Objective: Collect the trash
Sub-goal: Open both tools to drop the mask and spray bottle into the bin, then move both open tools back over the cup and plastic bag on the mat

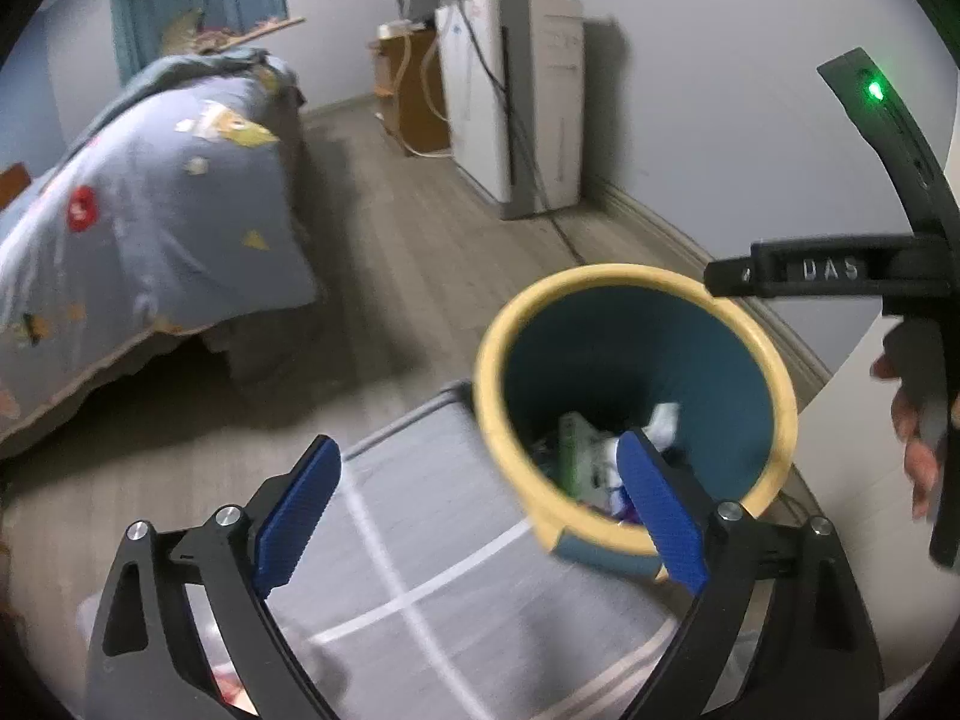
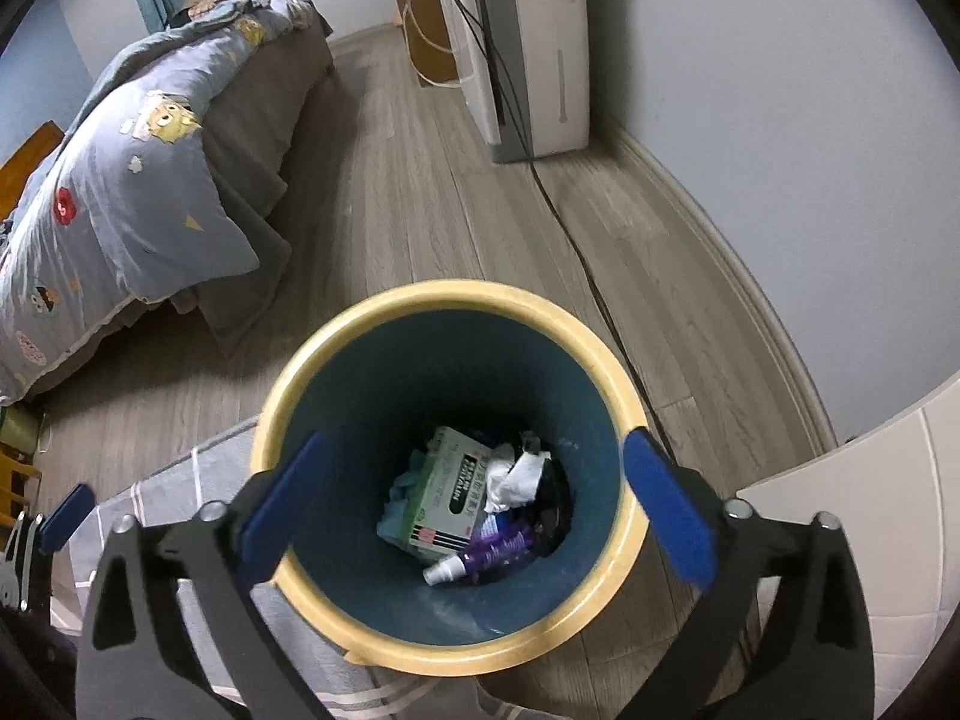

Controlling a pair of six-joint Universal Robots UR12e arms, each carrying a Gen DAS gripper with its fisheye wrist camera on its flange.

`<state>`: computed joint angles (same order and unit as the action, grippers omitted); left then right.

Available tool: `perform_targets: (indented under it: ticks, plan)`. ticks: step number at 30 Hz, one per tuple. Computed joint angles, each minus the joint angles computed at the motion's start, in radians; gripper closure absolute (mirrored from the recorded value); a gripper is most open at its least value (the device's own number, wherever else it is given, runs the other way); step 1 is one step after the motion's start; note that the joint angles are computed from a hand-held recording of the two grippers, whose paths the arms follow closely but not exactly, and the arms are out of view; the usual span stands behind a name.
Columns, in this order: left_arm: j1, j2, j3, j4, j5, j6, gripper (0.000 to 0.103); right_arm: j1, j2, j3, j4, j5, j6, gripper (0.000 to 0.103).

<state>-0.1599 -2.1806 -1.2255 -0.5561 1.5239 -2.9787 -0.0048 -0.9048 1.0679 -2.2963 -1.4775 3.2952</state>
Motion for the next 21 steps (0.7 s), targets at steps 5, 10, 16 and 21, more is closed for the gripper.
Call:
perform_targets:
  ticks: [5,10,16,21]
  plan:
    - [0.033,0.079,-0.086,0.027,0.025,-0.022,0.009,0.020,-0.013,0.000,-0.026,0.004,-0.023,0.006]
    - [0.080,0.170,-0.181,0.044,0.086,-0.042,0.008,0.052,-0.029,-0.001,-0.050,0.016,-0.054,0.006]
    - [0.148,0.272,-0.306,0.064,0.141,-0.090,0.007,0.103,-0.057,0.015,-0.098,0.053,-0.099,0.006]
    - [0.187,0.316,-0.408,0.114,0.205,-0.140,0.006,0.153,-0.065,0.018,-0.064,0.102,-0.161,0.006]
